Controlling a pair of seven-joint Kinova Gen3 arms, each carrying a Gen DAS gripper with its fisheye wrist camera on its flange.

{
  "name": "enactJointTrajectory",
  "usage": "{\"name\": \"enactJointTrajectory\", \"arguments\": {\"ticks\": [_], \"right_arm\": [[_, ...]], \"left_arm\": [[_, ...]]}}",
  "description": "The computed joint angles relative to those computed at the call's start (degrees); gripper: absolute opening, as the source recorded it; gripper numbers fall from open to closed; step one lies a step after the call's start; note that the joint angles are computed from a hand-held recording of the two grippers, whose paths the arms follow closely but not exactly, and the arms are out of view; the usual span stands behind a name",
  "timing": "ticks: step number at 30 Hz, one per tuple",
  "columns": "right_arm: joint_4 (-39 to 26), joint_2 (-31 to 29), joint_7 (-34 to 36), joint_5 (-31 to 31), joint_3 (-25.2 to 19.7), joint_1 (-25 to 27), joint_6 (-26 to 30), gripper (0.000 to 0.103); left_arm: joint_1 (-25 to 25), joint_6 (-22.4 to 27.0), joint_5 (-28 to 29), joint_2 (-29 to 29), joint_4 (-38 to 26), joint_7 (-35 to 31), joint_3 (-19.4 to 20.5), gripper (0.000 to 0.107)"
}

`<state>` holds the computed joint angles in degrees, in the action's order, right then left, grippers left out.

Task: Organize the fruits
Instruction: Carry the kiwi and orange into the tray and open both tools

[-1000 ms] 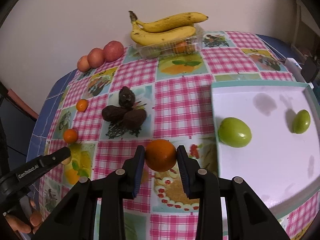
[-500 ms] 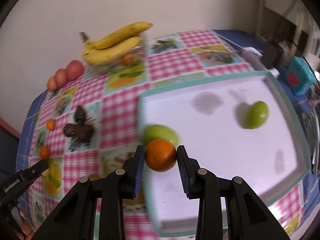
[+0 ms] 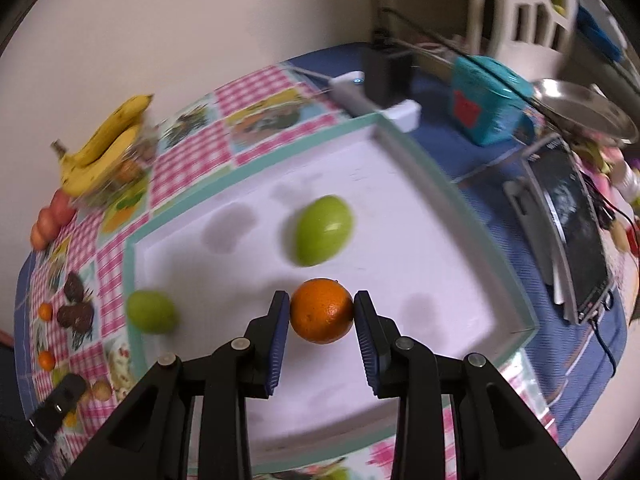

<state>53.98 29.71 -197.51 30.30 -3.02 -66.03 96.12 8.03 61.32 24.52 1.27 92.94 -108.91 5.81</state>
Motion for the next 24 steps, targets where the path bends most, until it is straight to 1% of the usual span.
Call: {"name": "enactJointTrajectory", "arguments": {"ticks": [2, 6, 9, 15, 21, 23, 24], "right_arm": [[1.28, -1.00, -1.38, 0.32, 0.11, -0.45, 0.30, 0.035], [2.06, -1.63, -2.67, 1.13, -0.37, -0.67, 0.78, 0.035], [2.63, -1.54, -2.63, 0.38, -1.00, 0.23, -0.84, 0.035], [2.79, -0.95, -2.29, -1.20, -1.19, 1.05, -2.18, 0.035], [4.66, -1.28, -3.57, -2.84, -1.41, 1.87, -3.57, 0.035], [5.74, -1.67, -4.46, -2.74, -1.38, 1.85, -4.42, 0.035], [5.80, -1.73, -4.60, -2.70, -1.42, 1.91, -4.49, 0.035]], "left_arm": [[1.36, -0.97, -0.47, -0.01, 0.80, -1.30, 1.19, 0.027], [3.05, -2.22, -1.61, 0.37, 1.53, -2.00, 2.04, 0.027], [3.59, -2.64, -1.76, 0.55, 2.01, -2.73, 2.17, 0.027], [5.31, -4.52, -4.86, 0.84, 2.84, -2.08, 2.91, 0.027], [6.42, -3.87, -8.13, 2.72, 2.27, -0.02, 3.32, 0.027], [6.69, -2.96, -8.15, 3.57, 1.78, 0.39, 2.84, 0.027], [5.88, -2.81, -7.10, 3.83, 1.78, -0.03, 3.05, 0.027]]}}
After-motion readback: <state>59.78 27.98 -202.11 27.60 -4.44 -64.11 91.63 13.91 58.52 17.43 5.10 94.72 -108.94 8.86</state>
